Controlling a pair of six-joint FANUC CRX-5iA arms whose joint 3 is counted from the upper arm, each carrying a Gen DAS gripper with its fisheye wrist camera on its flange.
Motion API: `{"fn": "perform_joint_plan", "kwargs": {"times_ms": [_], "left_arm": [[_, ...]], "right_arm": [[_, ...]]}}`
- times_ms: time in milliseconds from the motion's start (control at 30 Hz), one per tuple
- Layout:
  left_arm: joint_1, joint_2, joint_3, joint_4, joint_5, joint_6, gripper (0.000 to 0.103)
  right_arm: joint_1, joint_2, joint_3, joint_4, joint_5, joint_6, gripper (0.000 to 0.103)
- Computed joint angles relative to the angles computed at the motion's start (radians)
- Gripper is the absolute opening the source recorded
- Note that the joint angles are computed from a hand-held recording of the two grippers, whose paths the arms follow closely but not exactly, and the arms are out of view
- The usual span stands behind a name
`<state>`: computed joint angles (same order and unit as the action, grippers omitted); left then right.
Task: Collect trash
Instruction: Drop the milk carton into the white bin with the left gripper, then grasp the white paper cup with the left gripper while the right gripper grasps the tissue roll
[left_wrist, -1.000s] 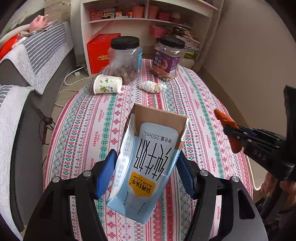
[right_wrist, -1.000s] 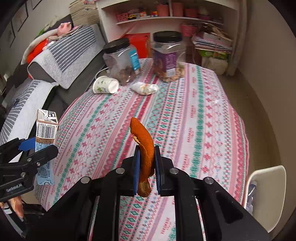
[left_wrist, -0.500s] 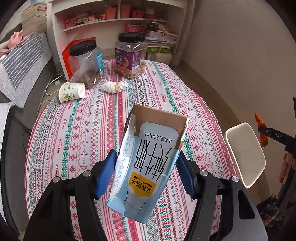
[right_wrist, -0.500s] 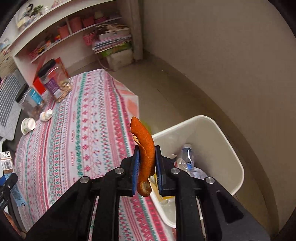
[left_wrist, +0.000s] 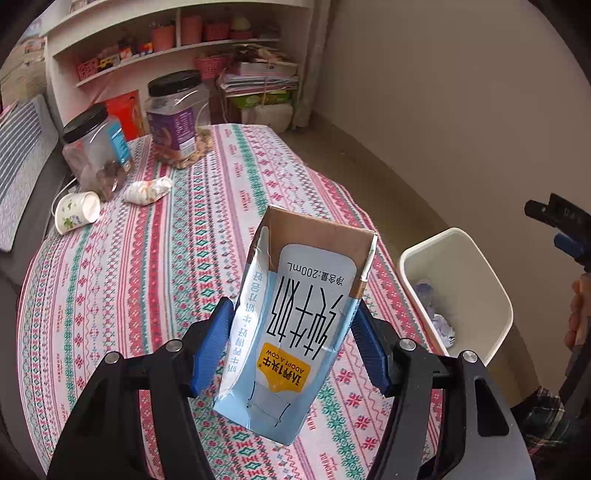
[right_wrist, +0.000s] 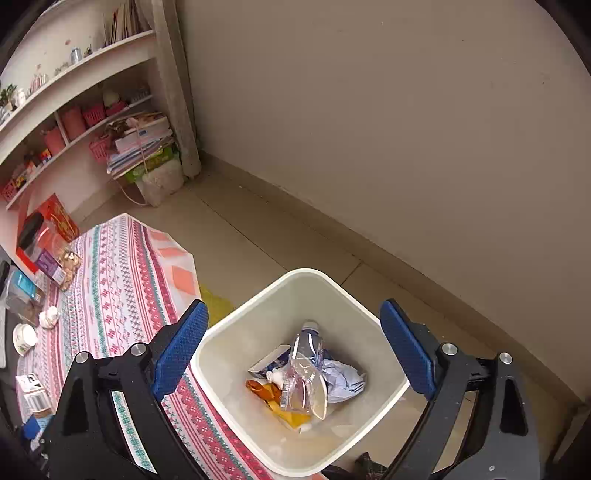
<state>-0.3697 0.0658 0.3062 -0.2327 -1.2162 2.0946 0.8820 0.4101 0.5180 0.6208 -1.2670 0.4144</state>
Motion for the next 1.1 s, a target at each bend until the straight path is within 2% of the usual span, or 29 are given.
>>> {"fn": "perform_joint_plan", "kwargs": {"times_ms": [233, 433, 467, 500, 567, 700, 900, 1100], "left_arm": [[-0.052, 0.137, 0.128, 0.058, 0.024, -0.048, 0.063], [-0.094, 0.305, 0.306, 0.143, 0.032, -0.072, 0.064], [-0.094, 0.332, 0.334, 0.172, 0.033, -0.077, 0.066], [-0.095, 0.355, 0.36, 0.195, 0.032, -0.085, 0.073], [-0.107, 0.381, 0.404, 0.185, 0.021, -0.094, 0.077], [-0.112, 0.35, 0.374, 0.132, 0.022, -0.106, 0.079], [-0.075, 0.263, 0.269, 0.052, -0.027, -0.043, 0.081], [-0.013, 0.176, 0.172, -0.069, -0.115, 0.028, 0.085]], "right_arm": [[-0.012, -0.058, -0.087, 0.096, 0.053, -0.128, 0.091], [-0.043, -0.101, -0.132, 0.097, 0.066, -0.218, 0.092], [-0.046, -0.104, -0.137, 0.099, 0.068, -0.232, 0.092], [-0.049, -0.108, -0.141, 0.1, 0.071, -0.242, 0.092], [-0.049, -0.109, -0.144, 0.099, 0.072, -0.252, 0.092], [-0.04, -0.091, -0.119, 0.101, 0.064, -0.205, 0.092], [0.001, -0.022, -0.027, 0.104, 0.029, -0.058, 0.096], [0.039, 0.078, 0.134, 0.007, -0.009, 0.124, 0.096]]}}
